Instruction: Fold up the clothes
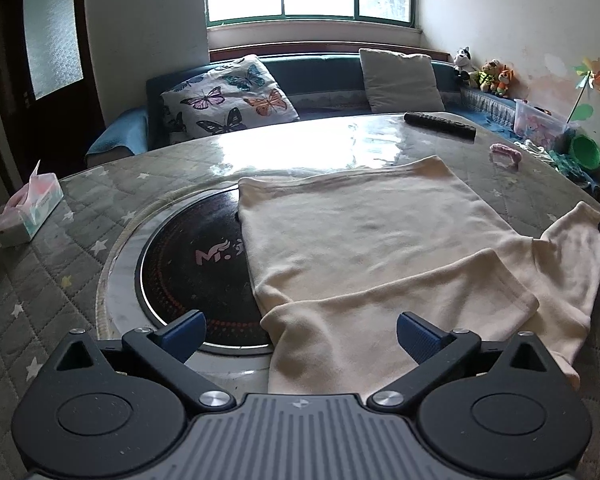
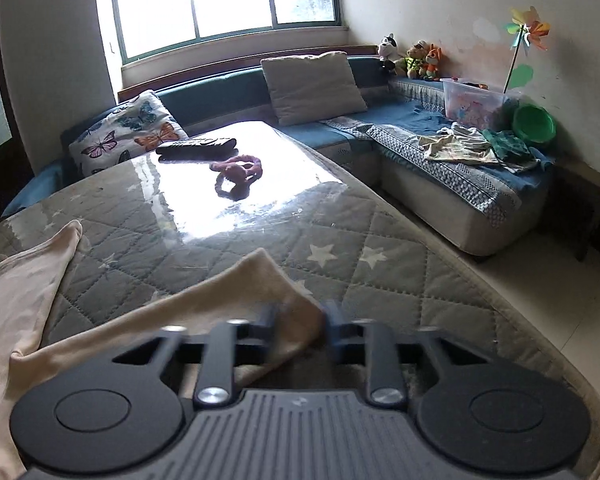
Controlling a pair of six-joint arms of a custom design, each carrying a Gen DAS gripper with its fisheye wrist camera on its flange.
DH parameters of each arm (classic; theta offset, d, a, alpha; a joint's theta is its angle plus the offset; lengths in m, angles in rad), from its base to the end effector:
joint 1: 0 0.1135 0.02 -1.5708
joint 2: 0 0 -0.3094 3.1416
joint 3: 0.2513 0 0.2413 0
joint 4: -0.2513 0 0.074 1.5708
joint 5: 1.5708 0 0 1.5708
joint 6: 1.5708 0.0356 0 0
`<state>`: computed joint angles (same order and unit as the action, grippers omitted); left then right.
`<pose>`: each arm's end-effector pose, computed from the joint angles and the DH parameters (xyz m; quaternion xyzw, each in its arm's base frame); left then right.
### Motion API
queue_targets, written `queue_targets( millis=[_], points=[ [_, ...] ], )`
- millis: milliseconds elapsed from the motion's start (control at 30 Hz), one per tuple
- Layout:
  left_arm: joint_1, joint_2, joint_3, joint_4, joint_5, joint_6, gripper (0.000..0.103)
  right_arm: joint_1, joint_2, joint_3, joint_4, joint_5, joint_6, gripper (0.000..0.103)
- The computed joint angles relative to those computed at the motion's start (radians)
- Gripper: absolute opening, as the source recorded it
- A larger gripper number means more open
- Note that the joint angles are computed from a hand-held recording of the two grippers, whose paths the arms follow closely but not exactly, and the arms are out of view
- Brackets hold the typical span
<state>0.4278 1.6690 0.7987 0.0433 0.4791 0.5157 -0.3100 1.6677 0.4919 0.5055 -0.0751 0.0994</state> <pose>0.2965 0.1171 0.2037 0.1259 0.9004 -0.0365 0.4149 0.2685 -0.0832 0.1608 0.1669 0.8842 -0.0121 0.4360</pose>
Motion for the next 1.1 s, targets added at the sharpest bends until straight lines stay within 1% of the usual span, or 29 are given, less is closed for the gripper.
queue_targets(
  millis=[33, 100, 233, 300, 367, 533, 667, 833, 1000, 1100],
  points=[
    [0.004, -0.002, -0.001, -0.001, -0.002, 0.001, 0.103, 0.002, -0.013, 0.002, -0.01, -0.011, 0.01, 0.01],
    [0.016, -0.004, -0.004, -0.001, 0.001, 0.004, 0.103, 0.007, -0.048, -0.003, -0.02, -0.029, 0.008, 0.01],
    [0.045, -0.007, -0.007, 0.0, 0.014, -0.001, 0.103, 0.033, -0.183, -0.013, -0.079, -0.101, -0.002, 0.009],
    [0.06, -0.009, -0.009, -0.002, 0.027, -0.001, 0.103, 0.069, -0.262, -0.013, -0.119, -0.118, -0.001, 0.009],
    [0.076, -0.013, -0.015, -0.002, 0.042, 0.003, 0.103, 0.122, -0.331, 0.004, -0.169, -0.137, 0.006, 0.009],
    [0.131, -0.012, -0.017, -0.012, 0.097, 0.014, 0.103, 0.327, -0.433, 0.086, -0.27, -0.094, 0.009, 0.009],
    [0.175, -0.001, -0.009, -0.024, 0.143, 0.026, 0.103, 0.512, -0.42, 0.159, -0.294, -0.035, 0.004, 0.009],
    [0.224, 0.018, 0.006, -0.048, 0.194, 0.047, 0.103, 0.714, -0.31, 0.25, -0.291, 0.046, -0.003, 0.009],
    [0.258, 0.04, 0.022, -0.069, 0.212, 0.068, 0.103, 0.844, -0.191, 0.318, -0.288, 0.084, 0.005, 0.009],
    [0.272, 0.053, 0.031, -0.072, 0.215, 0.069, 0.103, 0.905, -0.163, 0.339, -0.318, 0.096, 0.01, 0.01]
  ],
)
